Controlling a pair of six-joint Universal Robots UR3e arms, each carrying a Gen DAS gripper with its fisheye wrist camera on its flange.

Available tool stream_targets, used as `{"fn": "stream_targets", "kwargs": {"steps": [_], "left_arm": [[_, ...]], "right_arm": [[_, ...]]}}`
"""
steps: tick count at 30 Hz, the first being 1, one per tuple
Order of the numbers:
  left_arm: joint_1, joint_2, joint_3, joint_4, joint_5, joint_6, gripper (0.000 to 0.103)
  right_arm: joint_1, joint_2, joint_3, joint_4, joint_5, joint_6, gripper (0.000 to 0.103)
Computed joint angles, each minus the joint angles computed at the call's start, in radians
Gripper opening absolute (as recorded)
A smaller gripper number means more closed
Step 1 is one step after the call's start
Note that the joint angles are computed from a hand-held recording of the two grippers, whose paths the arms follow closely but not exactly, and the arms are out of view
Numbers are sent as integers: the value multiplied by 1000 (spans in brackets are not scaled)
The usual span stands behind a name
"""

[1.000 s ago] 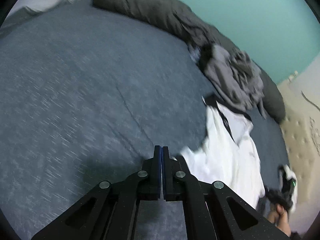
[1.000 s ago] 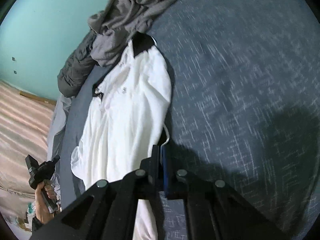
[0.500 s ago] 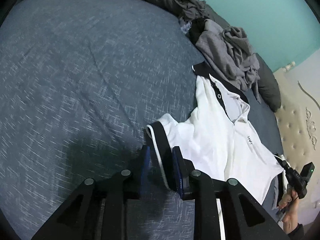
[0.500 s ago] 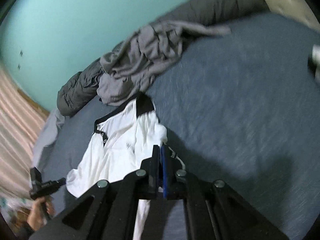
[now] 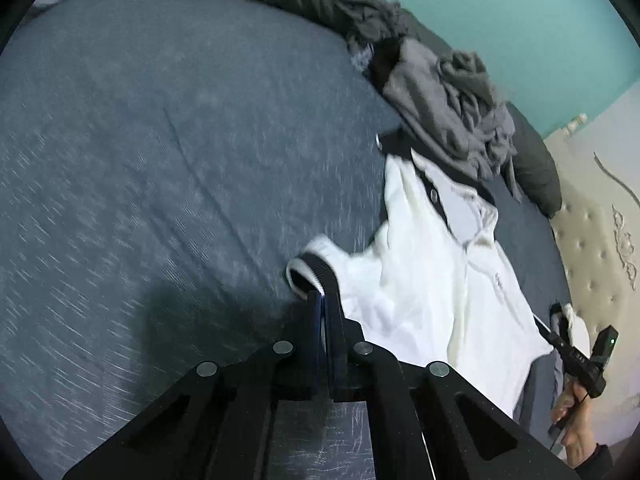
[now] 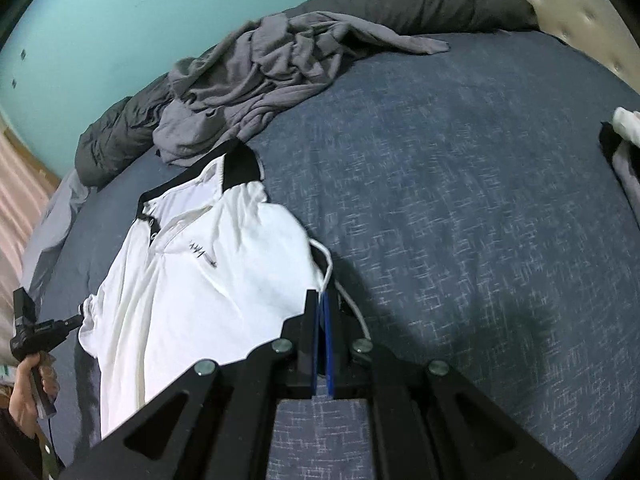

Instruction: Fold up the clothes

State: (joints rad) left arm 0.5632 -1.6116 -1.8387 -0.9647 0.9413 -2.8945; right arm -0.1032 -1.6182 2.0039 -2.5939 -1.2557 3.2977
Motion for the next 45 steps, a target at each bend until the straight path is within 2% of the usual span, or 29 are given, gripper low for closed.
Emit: {"fn": "stream_targets", "kwargs": {"steps": [8,14,20,22,24,25,28,31,33,39,43,44,45], "left_arm": [[114,14,89,-98,-30,33,1],[164,-34,133,-53,6,-27,1],[181,-64,116,-32,54,-34,1],[184,-67,107,-40,62,-18,1],[191,-86,133,-102,46,4,2],[191,-83,136,-102,48,9,2],[188,-79,156,-104,54,13,5],[170,-93,195,-108,67,19,20],[141,-112,217,-101,84,19,21],[105,-70,110,-6,60,4,21],[115,40,-41,46,32,61,21],[125,76,-85,53,18,77,21],[137,111,-128,58,3,89,21]], "right_arm": [[-64,-20,-96,86,-25,-31,2],[-91,3,-143,104,-42,-28,2],[-82,73,-164,228,-68,-67,2],[-105,97,-166,289,-18,-104,2],[-146,117,-172,350,62,-145,5],[-154,116,-172,352,62,-149,5],[-201,72,-130,277,100,-141,9],[-243,65,-117,205,156,-94,23],[-234,105,-153,192,155,-58,26],[-144,249,-227,144,72,23,26],[-116,325,-235,96,105,50,26],[-110,336,-232,78,114,43,20],[-99,345,-235,65,108,35,6]]}}
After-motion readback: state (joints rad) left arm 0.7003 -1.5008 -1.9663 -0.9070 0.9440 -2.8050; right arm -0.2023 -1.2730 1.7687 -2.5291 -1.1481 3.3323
